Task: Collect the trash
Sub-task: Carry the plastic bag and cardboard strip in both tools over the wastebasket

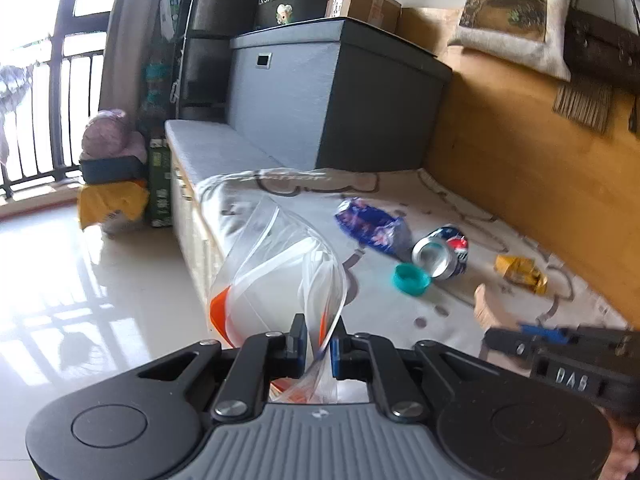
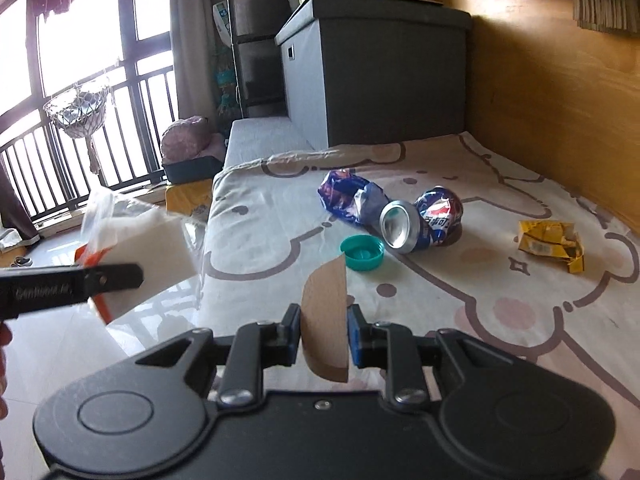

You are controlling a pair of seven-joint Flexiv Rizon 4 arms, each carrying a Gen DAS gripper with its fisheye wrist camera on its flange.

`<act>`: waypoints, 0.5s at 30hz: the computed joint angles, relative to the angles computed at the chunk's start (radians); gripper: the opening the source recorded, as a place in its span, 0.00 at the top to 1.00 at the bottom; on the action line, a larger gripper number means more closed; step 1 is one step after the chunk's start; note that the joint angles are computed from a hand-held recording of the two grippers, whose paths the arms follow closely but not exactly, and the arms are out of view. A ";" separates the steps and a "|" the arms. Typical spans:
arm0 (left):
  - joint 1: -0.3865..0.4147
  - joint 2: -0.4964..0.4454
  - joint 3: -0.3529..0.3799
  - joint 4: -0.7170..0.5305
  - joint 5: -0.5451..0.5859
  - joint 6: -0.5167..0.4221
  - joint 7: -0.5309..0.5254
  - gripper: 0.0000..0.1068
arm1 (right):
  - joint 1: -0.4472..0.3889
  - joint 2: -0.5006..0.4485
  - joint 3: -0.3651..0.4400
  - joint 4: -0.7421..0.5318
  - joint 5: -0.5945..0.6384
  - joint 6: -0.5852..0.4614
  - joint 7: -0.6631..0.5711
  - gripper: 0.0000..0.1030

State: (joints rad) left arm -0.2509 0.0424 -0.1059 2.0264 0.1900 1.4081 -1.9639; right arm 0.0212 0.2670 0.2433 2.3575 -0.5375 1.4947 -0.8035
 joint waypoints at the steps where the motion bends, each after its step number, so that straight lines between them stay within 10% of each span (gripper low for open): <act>1: 0.003 0.017 0.000 0.002 0.025 -0.021 -0.017 0.89 | 0.003 0.007 0.003 0.000 0.002 -0.009 0.001 0.76; 15: 0.084 0.198 -0.026 0.109 0.082 -0.126 -0.066 0.89 | 0.053 0.053 0.050 -0.003 -0.016 -0.099 0.049 0.76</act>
